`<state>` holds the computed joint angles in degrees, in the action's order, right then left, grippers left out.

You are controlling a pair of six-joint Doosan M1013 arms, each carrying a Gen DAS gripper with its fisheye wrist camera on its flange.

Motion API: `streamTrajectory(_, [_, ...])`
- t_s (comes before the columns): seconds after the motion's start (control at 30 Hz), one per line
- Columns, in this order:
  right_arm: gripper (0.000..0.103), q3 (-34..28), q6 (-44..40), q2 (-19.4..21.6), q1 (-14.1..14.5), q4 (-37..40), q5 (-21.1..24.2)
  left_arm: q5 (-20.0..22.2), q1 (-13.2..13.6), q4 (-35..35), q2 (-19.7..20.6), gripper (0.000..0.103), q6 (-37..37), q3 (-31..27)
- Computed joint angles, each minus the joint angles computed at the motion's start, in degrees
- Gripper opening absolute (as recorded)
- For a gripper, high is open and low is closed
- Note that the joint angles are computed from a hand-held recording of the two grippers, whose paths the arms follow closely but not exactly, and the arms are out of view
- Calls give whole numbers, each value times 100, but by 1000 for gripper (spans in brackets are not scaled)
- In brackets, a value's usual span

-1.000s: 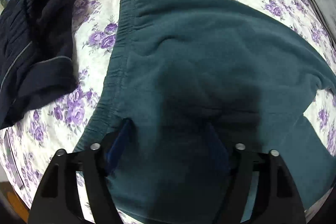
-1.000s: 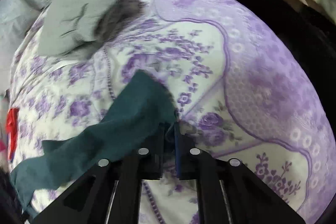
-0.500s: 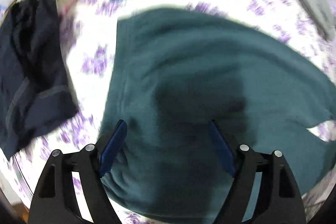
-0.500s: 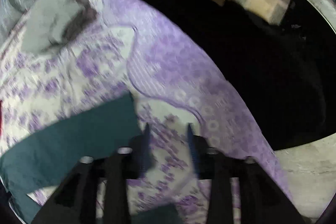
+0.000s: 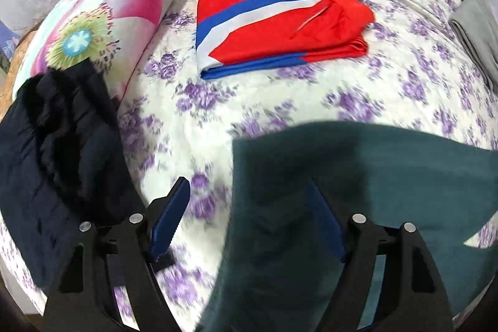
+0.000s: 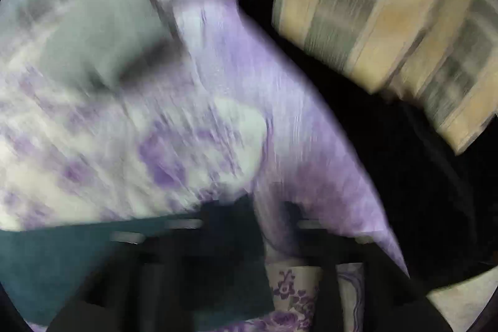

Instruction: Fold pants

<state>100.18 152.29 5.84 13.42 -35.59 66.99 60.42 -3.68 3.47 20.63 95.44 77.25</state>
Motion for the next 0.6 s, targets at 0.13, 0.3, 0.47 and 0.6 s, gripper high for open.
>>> streamTrajectory(0.13, [75,-366,392,245,305,-405,925,15,1,-174,205,71,558,-196])
streamTrajectory(0.3, [76,-329,411,66,730,-506,60,240,-49,-507,390,21,1508,-293])
streamTrajectory(0.47, [56,-261,-918,-32,605,981,-1517,79,-107,-441,364,20,1721,-215])
streamTrajectory(0.6, [35,-467,-2029,277,618,2022,-1455,171,58,-659,471,20,1183,-437])
